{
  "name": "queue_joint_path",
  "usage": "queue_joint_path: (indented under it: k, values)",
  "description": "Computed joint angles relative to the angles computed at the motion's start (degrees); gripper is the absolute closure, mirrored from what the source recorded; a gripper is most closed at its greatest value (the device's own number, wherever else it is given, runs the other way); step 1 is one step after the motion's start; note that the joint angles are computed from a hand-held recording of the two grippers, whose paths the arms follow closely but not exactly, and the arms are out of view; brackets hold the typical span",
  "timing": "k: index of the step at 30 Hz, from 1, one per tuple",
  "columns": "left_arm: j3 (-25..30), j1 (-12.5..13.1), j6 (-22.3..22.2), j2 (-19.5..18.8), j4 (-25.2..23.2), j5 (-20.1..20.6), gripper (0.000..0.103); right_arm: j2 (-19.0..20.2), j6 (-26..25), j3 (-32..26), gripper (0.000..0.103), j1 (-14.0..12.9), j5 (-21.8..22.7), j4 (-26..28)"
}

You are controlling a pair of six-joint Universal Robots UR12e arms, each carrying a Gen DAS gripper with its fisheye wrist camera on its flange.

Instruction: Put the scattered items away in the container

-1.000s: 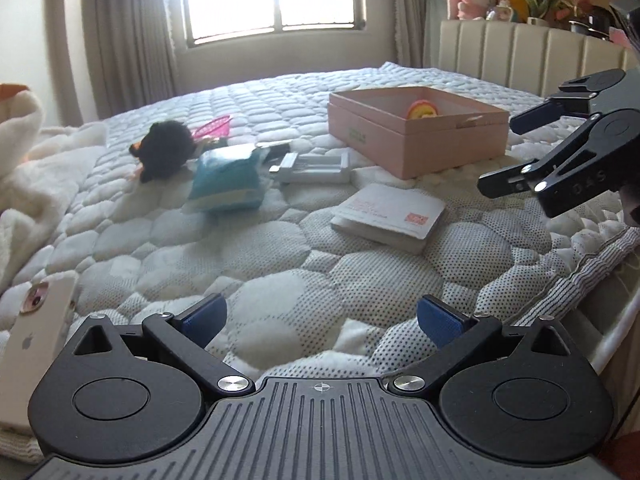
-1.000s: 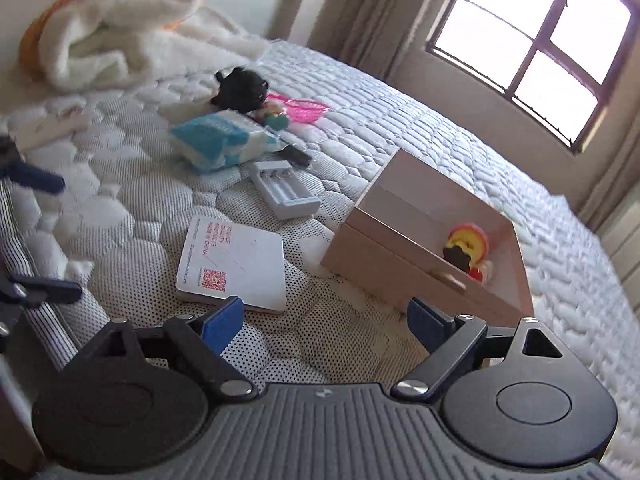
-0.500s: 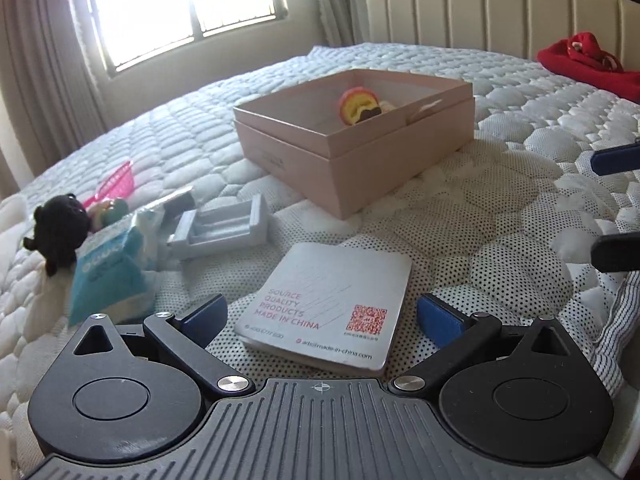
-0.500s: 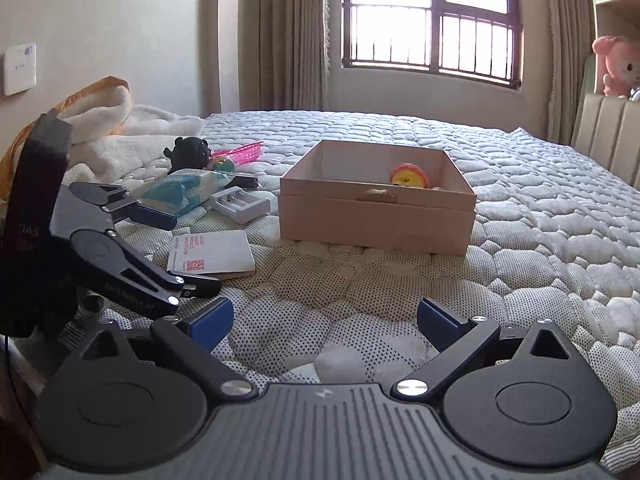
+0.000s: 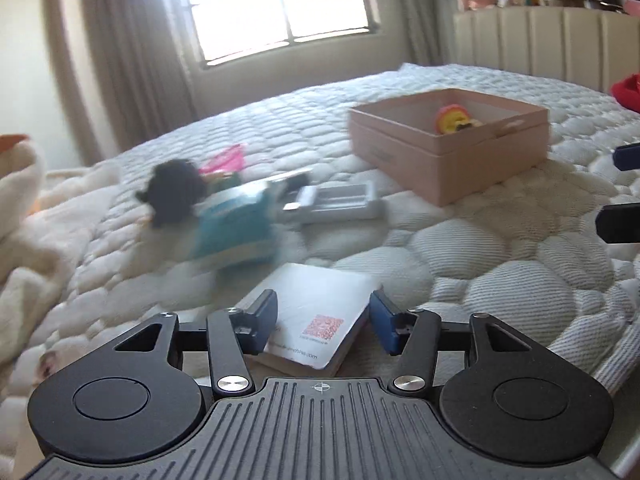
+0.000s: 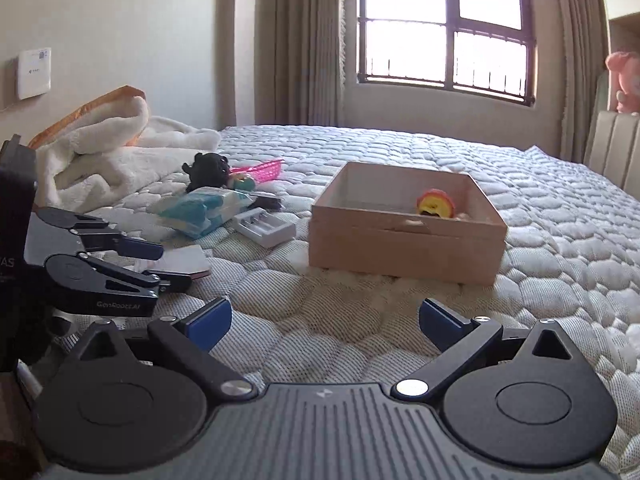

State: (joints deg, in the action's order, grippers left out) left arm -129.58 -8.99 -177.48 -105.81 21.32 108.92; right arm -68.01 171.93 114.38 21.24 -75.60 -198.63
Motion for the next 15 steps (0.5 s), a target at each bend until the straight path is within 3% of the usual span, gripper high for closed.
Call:
queue_joint_path:
  k: [2, 4, 8, 15]
  values:
    - [-1.5, 0.5, -2.4, 0.7, 0.6, 4.6, 0.045, 0.8, -1.9, -1.8, 0.003, 1.3, 0.2, 1.2]
    - [-3.0, 1.7, -4.8, 1.5, 0.9, 5.3, 0.042, 1.9, -3.8, -4.0, 0.003, 2.9, 0.0, 2.2]
    - [-5.2, 4.0, -7.0, 2.4, 2.8, 2.6, 0.008, 4.4, -4.0, -9.7, 0.003, 5.5, 0.9, 6.3]
    - [-8.1, 8.1, -10.9, 4.6, 2.5, -7.8, 0.006, 11.0, 3.7, -24.2, 0.002, 9.4, 0.7, 18.9]
